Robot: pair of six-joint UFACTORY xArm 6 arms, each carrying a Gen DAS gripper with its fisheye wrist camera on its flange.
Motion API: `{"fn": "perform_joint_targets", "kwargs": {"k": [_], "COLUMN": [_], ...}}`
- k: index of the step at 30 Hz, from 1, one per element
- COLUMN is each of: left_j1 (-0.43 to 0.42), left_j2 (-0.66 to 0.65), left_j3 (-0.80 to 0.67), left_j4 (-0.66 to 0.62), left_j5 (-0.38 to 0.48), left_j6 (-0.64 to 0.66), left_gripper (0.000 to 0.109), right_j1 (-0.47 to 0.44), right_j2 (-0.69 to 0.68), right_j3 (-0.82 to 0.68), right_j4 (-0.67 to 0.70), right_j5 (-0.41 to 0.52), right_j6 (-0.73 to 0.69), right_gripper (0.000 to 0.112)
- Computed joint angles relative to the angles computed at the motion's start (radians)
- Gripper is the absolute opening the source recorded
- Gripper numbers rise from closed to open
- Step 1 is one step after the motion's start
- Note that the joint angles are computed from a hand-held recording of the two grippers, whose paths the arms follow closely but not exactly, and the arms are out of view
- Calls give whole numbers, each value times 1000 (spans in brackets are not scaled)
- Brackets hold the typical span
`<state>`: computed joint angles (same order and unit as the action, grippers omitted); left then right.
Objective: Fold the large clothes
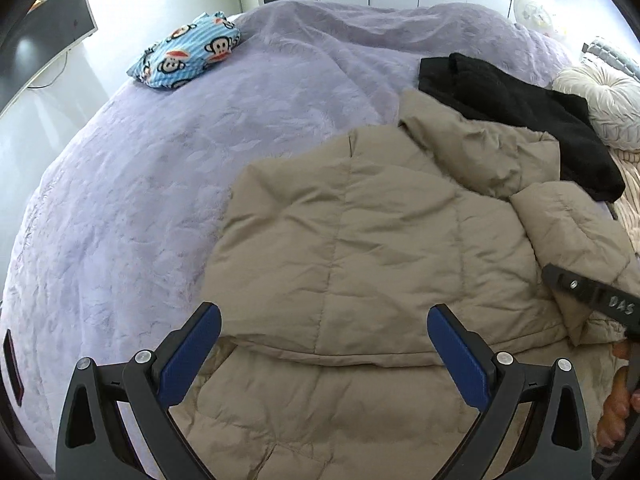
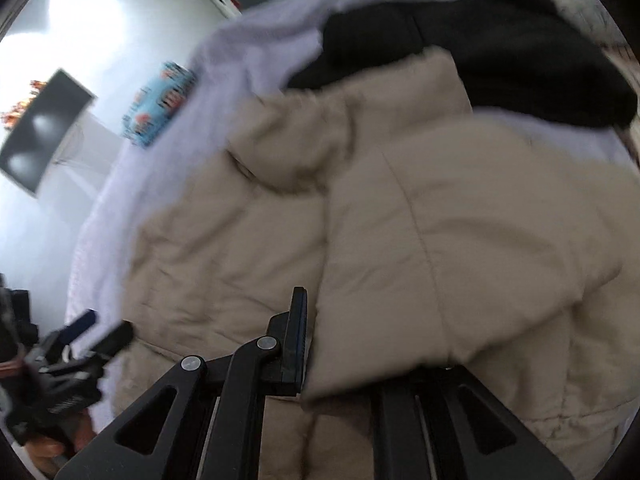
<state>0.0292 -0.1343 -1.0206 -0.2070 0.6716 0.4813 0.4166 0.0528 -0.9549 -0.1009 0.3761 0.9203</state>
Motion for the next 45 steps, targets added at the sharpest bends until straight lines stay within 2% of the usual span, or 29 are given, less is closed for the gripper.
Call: {"fn": "perform_joint_targets", "kwargs": {"k": [1,3,5,6,9,12,13,16,18,19,20,23,28,30,31,32,34,36,40,41,42,44,45], "left_j1": [-2,-8,-14,-16,-15,-7,-4,16,30,40,48,78,121,128,130,132,131,121,62,45,31,-3,-20], "left_j2": [6,16,23,24,28,36,39,50,56,58,60,63,74,84,88,93,99,115,132,144,154,187,195], "left_j3": [2,5,5,6,-5,-20,-26,-47,-60,-68,-75,-96,-137,-160,-170,-182,-203,-227,-214,-216,-219,-234,-231], "left_j4": [-4,-7,-14,-15,-43,-59,-62,-78,-85,-91,-97,-133,-196,-217,-232,-252,-302,-349,-364,-371,-374,-360,-354], "left_j5": [-1,-1,2,3,14,24,26,40,53,62,69,90,124,157,175,200,263,340,352,356,364,373,364], "left_j6": [3,0,-1,-2,11,25,25,33,36,39,43,71,107,118,127,137,159,183,186,179,174,153,147], "left_gripper": [103,103,103,103,103,103,103,103,103,103,103,103,99,99,99,99,99,99,98,93,81,73,55], "right_j1": [15,11,8,9,21,6,-16,-86,-123,-127,-129,-79,57,95,107,117,133,130,67,43,9,-50,-78], "right_j2": [-12,-23,-32,-58,-120,-217,-269,-310,-312,-298,-277,-188,-29,19,32,34,-6,-84,-319,-377,-456,-574,-626], "right_j3": [16,41,44,59,80,152,211,293,316,298,271,119,-94,-150,-160,-157,-101,-18,227,290,365,464,506], "right_j4": [-20,19,78,92,105,49,31,49,52,70,57,-46,35,90,128,162,230,230,242,258,266,260,269], "right_j5": [9,-9,-16,-19,-22,-27,-52,-145,-192,-184,-187,-133,10,98,123,135,142,149,137,129,137,175,179], "right_j6": [37,15,-30,-35,-20,136,210,324,358,322,294,182,-90,-160,-195,-219,-256,-229,-101,-70,-19,54,64], "right_gripper": [14,27,75,83,84,84,84,83,50,19,15,15,18,32,57,75,76,76,76,77,77,77,77]}}
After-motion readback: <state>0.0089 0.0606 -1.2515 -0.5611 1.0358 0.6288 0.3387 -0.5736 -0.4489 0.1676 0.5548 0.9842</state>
